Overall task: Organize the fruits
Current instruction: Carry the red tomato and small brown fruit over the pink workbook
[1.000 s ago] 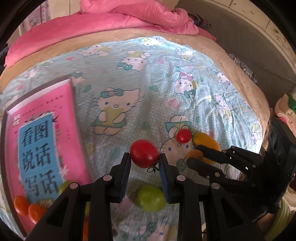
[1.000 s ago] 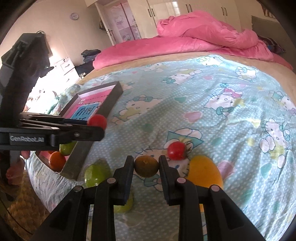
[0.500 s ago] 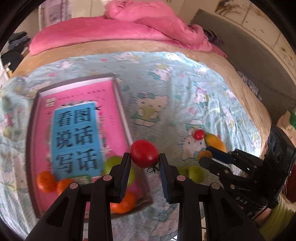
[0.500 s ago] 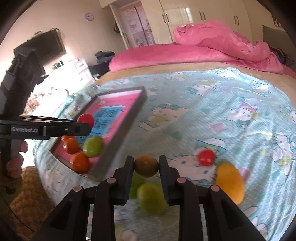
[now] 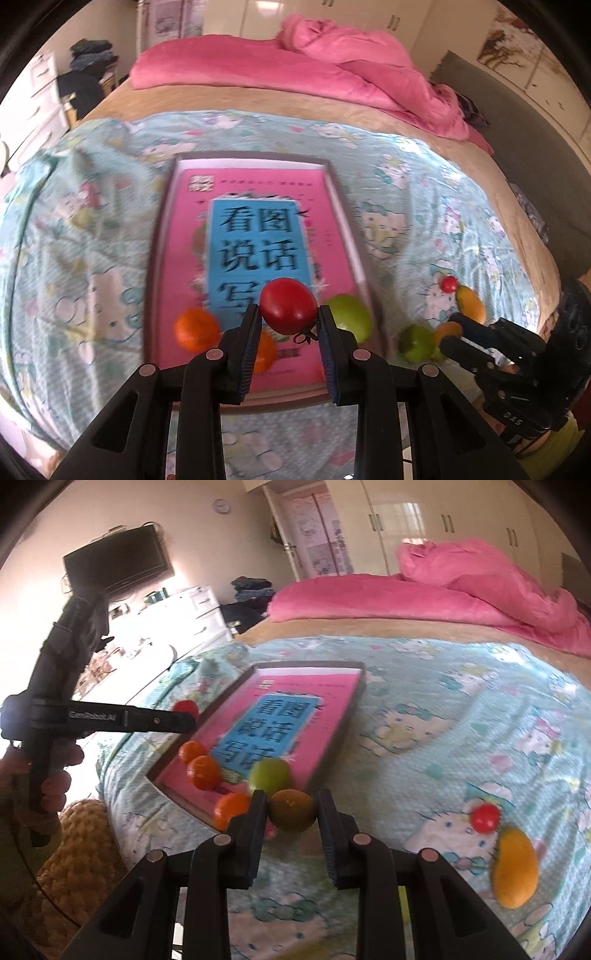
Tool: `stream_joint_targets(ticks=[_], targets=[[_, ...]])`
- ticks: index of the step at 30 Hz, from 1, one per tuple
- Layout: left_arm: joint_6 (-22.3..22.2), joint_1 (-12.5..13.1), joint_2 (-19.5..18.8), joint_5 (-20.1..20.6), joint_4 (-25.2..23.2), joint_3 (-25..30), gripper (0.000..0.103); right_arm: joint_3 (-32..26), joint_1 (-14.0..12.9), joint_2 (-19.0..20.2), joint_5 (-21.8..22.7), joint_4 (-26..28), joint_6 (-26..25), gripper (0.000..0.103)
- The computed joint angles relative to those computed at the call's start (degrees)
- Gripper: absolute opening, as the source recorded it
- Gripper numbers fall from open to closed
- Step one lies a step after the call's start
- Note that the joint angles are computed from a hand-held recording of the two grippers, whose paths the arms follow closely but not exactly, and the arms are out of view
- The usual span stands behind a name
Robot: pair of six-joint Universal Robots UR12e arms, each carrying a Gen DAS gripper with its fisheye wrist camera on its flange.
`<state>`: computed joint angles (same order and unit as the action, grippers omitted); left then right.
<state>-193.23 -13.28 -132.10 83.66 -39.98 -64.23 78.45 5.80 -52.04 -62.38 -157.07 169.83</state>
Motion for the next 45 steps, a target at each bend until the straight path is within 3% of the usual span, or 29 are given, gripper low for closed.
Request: stream_joint_targets(ticks=[12,22,45], targets=[[-3.17,1.9,2.74,2.02,2.79,-4.87,0.031,-2.51,1.94,1.0,1.42,2.82,-2.07,0.028],[-3.01,2.17,3.7,4.16,1.65,-6.98,0.031,-5.09,3.86,2.34,1.6,5.94,-5.27,0.028],[-1.81,1.74,1.23,0.3,-2.23,-5.32,0.031,-9.61,6.0,4.98,-0.65,11.3,-7.9,0.028]])
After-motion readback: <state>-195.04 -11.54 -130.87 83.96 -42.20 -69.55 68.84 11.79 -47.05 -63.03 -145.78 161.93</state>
